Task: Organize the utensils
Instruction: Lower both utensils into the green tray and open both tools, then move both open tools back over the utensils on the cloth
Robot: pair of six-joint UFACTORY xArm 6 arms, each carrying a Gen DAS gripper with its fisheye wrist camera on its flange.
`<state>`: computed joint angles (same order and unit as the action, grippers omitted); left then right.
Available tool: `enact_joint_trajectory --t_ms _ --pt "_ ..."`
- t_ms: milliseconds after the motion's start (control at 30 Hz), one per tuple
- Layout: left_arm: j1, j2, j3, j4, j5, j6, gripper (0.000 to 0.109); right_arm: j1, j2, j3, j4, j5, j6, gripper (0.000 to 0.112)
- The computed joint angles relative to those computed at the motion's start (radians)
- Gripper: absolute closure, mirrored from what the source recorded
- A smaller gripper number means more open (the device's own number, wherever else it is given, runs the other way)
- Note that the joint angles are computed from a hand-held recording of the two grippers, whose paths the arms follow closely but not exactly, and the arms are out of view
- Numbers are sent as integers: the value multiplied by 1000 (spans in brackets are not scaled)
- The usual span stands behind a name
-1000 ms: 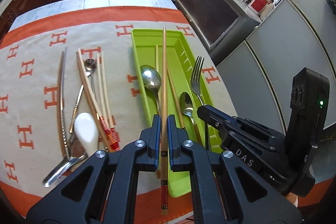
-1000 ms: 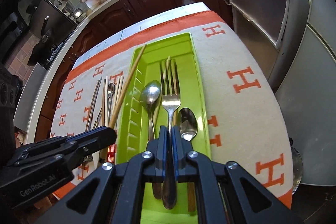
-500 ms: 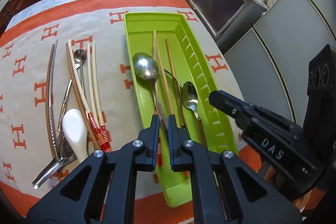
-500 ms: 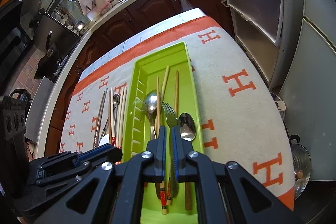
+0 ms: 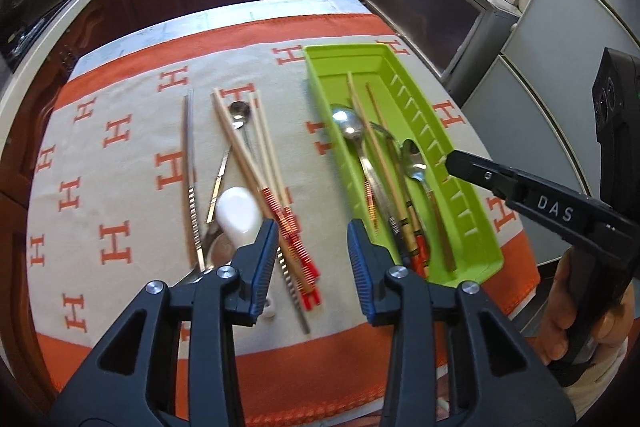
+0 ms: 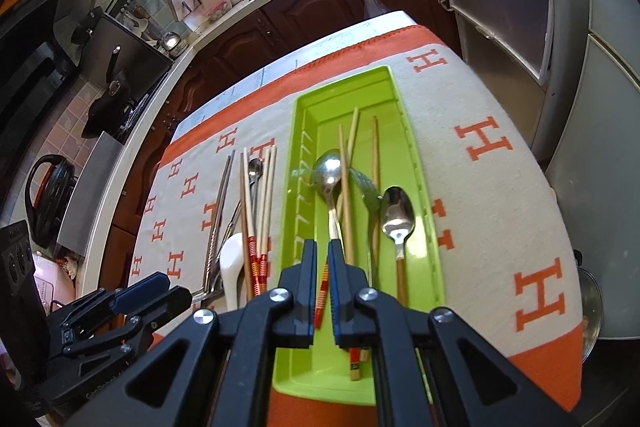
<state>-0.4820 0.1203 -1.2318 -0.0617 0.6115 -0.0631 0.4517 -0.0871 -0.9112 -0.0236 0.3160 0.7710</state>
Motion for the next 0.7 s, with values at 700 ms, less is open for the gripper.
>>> enact_joint_trajectory --t_ms 700 --pt "83 -257 273 -5 -75 26 76 127 25 -96 -115 99 113 107"
